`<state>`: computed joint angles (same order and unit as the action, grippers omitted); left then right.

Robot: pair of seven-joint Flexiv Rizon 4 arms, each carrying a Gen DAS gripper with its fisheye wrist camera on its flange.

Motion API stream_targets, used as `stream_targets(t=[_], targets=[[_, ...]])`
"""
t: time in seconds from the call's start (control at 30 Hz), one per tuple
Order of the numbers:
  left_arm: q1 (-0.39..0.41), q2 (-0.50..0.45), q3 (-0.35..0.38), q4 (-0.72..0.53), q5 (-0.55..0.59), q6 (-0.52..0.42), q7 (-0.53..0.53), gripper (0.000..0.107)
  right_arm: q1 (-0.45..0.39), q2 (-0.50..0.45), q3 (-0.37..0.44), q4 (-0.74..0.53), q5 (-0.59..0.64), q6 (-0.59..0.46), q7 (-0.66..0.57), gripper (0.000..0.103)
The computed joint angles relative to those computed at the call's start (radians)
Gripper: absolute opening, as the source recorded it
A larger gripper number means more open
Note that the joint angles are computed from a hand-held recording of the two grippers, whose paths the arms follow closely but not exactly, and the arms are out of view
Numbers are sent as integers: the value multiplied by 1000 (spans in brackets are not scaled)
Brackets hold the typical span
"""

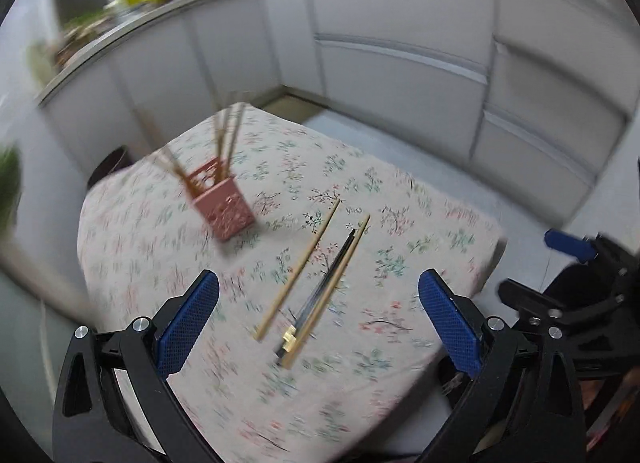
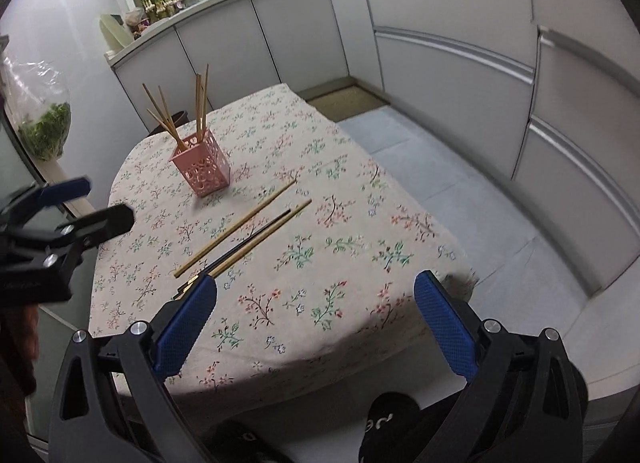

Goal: Organize utensils
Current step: 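Move both grippers back down to the remaining chopsticks, then grasp a wooden chopstick with the left gripper while the right gripper grasps another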

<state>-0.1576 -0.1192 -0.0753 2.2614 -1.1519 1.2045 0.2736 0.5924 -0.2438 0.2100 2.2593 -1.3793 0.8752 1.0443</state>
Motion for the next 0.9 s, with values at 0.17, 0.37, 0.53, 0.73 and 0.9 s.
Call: stream_targets(t=[0.17, 0.37, 0.53, 0.73, 0.9], targets=[[51, -137, 23, -196, 463, -218, -303, 96, -35, -9, -18, 20, -43, 71, 51, 96], [1, -321, 6, -391, 796, -225, -561, 88, -94, -22, -42, 41, -96, 146, 104, 96], [-77, -521, 53, -655, 1008, -378, -824, 60, -148, -40, -64, 42, -141, 203, 140, 96], [-71, -684, 43, -899, 1074, -590, -936, 31, -201, -75, -82, 18, -199, 258, 169, 96], [-54, -713, 22, -929, 1090, -591, -922, 32, -233, -93, -88, 6, -225, 286, 182, 96]])
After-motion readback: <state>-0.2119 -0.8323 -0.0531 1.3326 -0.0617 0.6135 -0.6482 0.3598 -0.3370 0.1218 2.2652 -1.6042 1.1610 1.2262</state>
